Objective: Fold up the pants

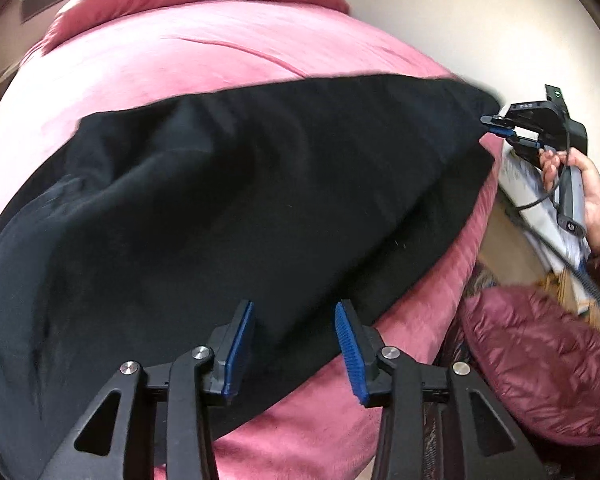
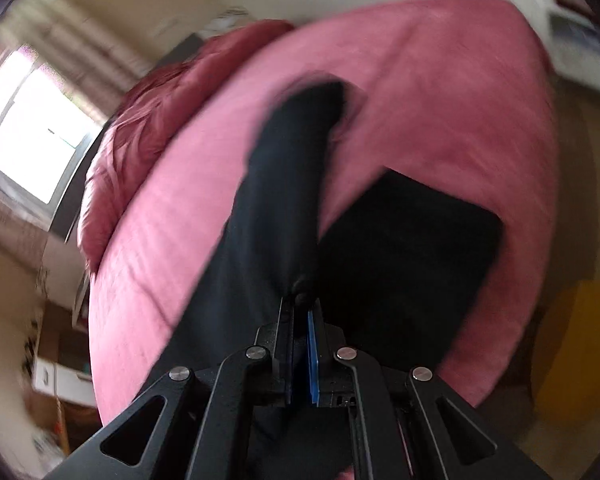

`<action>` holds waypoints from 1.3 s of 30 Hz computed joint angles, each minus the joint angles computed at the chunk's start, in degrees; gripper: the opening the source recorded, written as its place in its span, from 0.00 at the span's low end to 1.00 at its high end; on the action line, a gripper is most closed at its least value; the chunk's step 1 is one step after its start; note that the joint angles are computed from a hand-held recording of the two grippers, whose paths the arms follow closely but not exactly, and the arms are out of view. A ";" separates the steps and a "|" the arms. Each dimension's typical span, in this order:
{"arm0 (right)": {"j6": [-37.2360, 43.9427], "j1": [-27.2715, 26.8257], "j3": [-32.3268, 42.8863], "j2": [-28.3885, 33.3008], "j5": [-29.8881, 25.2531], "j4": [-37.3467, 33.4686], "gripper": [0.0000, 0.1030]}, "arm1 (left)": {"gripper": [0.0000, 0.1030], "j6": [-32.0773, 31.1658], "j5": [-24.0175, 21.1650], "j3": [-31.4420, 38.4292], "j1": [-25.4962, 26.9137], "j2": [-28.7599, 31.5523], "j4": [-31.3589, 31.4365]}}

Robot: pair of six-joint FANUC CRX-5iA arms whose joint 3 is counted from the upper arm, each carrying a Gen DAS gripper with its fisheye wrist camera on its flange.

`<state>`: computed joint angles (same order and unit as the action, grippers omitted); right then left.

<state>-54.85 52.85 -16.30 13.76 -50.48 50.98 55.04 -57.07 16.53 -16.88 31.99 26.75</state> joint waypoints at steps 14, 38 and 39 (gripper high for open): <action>-24.19 -4.45 -15.63 -4.47 13.53 14.54 0.47 | 0.33 -2.33 1.24 2.54 -0.86 3.13 -1.30; 1.29 -1.13 -5.67 -4.29 -1.15 0.82 0.07 | 0.05 -15.22 -2.39 -7.53 5.65 -2.47 19.18; 0.11 -0.95 -6.66 -4.64 -0.67 0.93 0.07 | 0.05 -14.22 -2.75 -6.63 5.52 -2.05 17.54</action>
